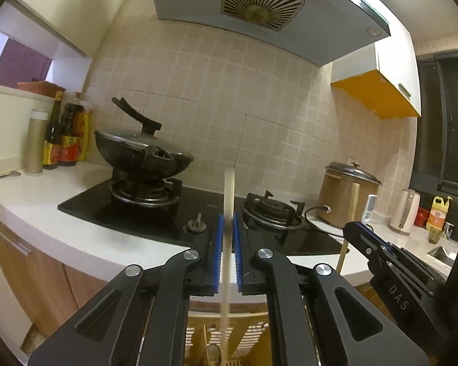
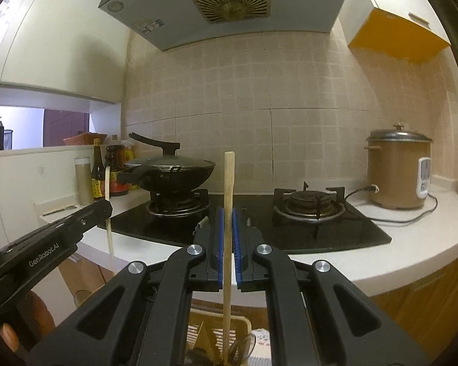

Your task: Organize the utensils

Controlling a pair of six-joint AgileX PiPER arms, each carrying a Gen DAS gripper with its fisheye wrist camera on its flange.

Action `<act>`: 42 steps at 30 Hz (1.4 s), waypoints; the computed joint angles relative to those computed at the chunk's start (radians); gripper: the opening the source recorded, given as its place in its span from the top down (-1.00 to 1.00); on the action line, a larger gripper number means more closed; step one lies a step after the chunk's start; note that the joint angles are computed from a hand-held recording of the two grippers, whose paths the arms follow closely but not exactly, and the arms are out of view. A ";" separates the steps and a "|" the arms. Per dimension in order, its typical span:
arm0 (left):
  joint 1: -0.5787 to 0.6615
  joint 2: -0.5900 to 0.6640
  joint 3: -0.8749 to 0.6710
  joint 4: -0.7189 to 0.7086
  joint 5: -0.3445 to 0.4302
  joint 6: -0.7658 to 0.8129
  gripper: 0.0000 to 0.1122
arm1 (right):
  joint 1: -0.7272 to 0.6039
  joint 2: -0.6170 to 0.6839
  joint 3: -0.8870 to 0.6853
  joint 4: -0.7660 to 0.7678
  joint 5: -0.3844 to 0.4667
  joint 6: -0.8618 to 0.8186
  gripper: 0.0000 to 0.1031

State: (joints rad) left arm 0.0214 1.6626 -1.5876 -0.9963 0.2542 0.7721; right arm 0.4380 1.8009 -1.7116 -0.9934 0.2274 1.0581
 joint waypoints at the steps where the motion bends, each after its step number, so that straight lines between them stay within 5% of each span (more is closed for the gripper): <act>1: 0.007 -0.007 0.003 0.000 0.017 -0.003 0.79 | 0.000 -0.011 0.012 0.030 0.000 -0.027 0.92; 4: 0.020 -0.034 0.020 0.008 0.043 -0.006 0.55 | 0.003 -0.041 0.024 0.225 0.026 -0.221 0.81; 8: 0.053 -0.084 0.053 -0.025 0.091 0.022 0.40 | 0.002 -0.088 0.059 0.329 0.044 -0.301 0.15; 9: 0.073 -0.100 0.061 -0.042 0.121 0.031 0.37 | 0.003 -0.109 0.078 0.341 0.051 -0.301 0.11; 14: 0.159 -0.175 0.107 -0.096 0.245 0.055 0.32 | 0.028 -0.186 0.138 0.354 0.114 -0.304 0.11; 20: 0.285 -0.229 0.114 -0.085 0.458 0.016 0.30 | 0.033 -0.266 0.163 0.681 0.240 -0.571 0.11; 24: 0.363 -0.163 0.001 0.029 0.773 -0.105 0.14 | 0.028 -0.280 0.147 0.856 0.368 -0.691 0.11; 27: 0.379 -0.158 0.016 0.141 0.861 -0.158 0.14 | 0.015 -0.277 0.148 1.025 0.488 -0.792 0.11; 33: 0.433 -0.172 0.167 0.271 0.911 -0.152 0.14 | 0.043 -0.298 0.271 1.193 0.613 -0.865 0.11; 42: 0.420 -0.109 0.334 0.366 0.859 -0.125 0.21 | 0.305 -0.354 0.532 1.140 0.569 -0.779 0.11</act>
